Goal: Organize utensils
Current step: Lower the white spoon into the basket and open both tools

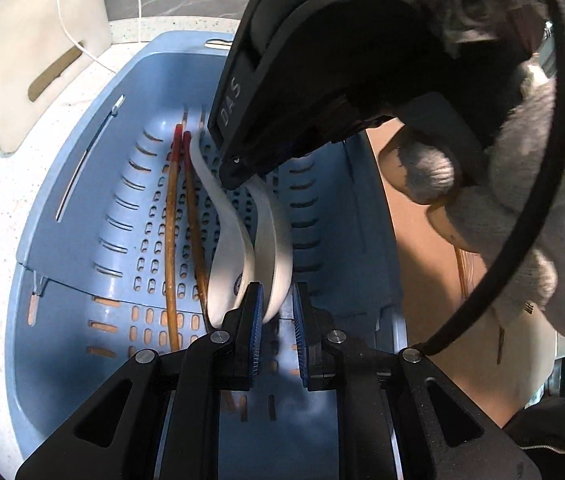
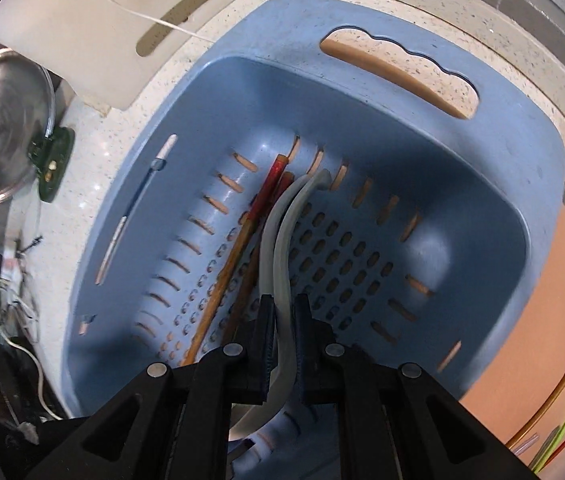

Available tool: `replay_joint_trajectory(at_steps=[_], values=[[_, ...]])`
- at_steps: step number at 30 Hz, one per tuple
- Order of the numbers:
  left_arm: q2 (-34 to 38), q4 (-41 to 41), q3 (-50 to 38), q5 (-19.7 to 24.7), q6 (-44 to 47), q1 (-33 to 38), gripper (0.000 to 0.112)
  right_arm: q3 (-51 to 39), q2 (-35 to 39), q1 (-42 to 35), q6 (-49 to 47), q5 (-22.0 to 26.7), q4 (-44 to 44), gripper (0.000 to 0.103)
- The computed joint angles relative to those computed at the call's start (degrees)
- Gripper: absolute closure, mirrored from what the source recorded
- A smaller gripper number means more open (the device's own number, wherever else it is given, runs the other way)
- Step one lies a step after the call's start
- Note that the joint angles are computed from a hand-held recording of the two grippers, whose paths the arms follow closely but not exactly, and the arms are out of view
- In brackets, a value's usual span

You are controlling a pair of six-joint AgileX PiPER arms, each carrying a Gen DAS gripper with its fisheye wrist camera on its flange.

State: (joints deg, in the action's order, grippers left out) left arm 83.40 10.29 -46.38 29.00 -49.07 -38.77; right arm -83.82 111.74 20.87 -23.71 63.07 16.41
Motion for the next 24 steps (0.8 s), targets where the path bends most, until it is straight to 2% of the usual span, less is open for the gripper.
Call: replay_joint_trajectory(at_steps=[14, 15, 20, 21, 24], values=[[-2.5, 2.3, 2.6, 0.4, -3.7, 0.1, 0.099, -1.4, 2.3, -0.2, 0.6, -0.4, 1.8, 0.093], [-1.6, 3.6, 1.3, 1.1, -6.3, -1.5, 0.099, -1.3, 2.2, -0.3, 0.4, -0.1, 2.0, 0.093], [-3.4, 5.5, 3.6, 0.7, -9.5, -2.7, 0.099, -1.1, 1.0, -1.5, -1.6, 1.5, 3.3, 0.082], [-4.4, 5.4, 3.5, 1.8, -9.5, -2.9, 0.099, -0.8, 0.4, -1.6, -1.8, 1.3, 3.5, 0.078], [-5.2, 6.6, 3.2, 3.0, -11.3, -3.6, 0.099, -0.3, -1.4, -2.5, -3.4, 1.7, 4.4, 0.077]])
